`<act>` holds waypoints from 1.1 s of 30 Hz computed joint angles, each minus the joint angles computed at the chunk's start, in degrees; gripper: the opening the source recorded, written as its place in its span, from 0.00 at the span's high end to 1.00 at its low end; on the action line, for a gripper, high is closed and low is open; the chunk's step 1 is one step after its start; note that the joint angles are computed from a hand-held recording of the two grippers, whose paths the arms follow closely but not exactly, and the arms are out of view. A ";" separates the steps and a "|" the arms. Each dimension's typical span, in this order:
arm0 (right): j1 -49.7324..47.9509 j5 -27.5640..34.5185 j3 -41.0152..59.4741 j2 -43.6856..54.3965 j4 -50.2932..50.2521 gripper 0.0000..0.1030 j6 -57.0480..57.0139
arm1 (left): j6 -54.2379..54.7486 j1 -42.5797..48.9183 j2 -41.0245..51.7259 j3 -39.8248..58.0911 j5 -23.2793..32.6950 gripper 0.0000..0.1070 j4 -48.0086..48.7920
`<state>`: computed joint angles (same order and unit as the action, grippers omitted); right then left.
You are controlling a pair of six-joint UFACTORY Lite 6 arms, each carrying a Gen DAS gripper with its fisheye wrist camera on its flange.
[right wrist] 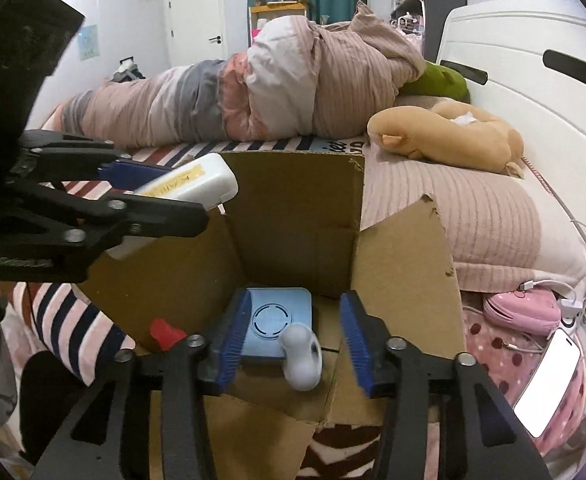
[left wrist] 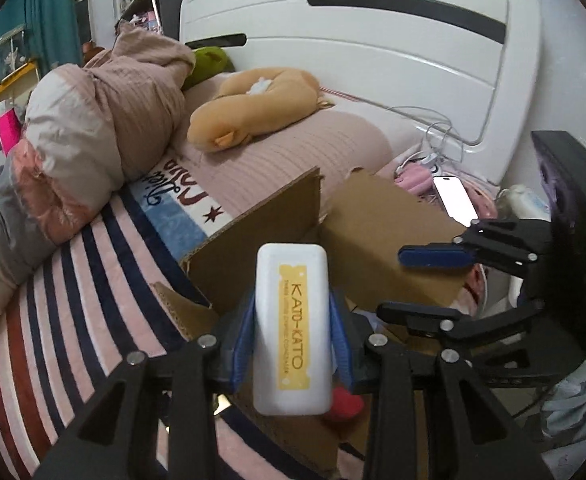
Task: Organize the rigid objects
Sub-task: 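Carry the tube and lens case into the box and open both tools, then grasp the gold lipstick with the right tool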
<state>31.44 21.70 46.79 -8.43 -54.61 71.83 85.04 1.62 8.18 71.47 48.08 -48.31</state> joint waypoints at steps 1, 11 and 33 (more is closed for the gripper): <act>-0.34 -0.48 -1.81 -1.66 -0.28 0.56 0.00 | 0.13 -0.12 0.36 0.05 -0.25 0.70 -0.10; -0.83 -1.94 -1.51 -0.68 -0.39 0.50 0.05 | 1.18 2.12 -1.18 -0.11 0.17 0.64 -1.15; 22.38 6.54 34.40 25.50 -3.08 0.43 6.49 | 13.27 37.86 20.24 23.77 17.18 0.46 -5.02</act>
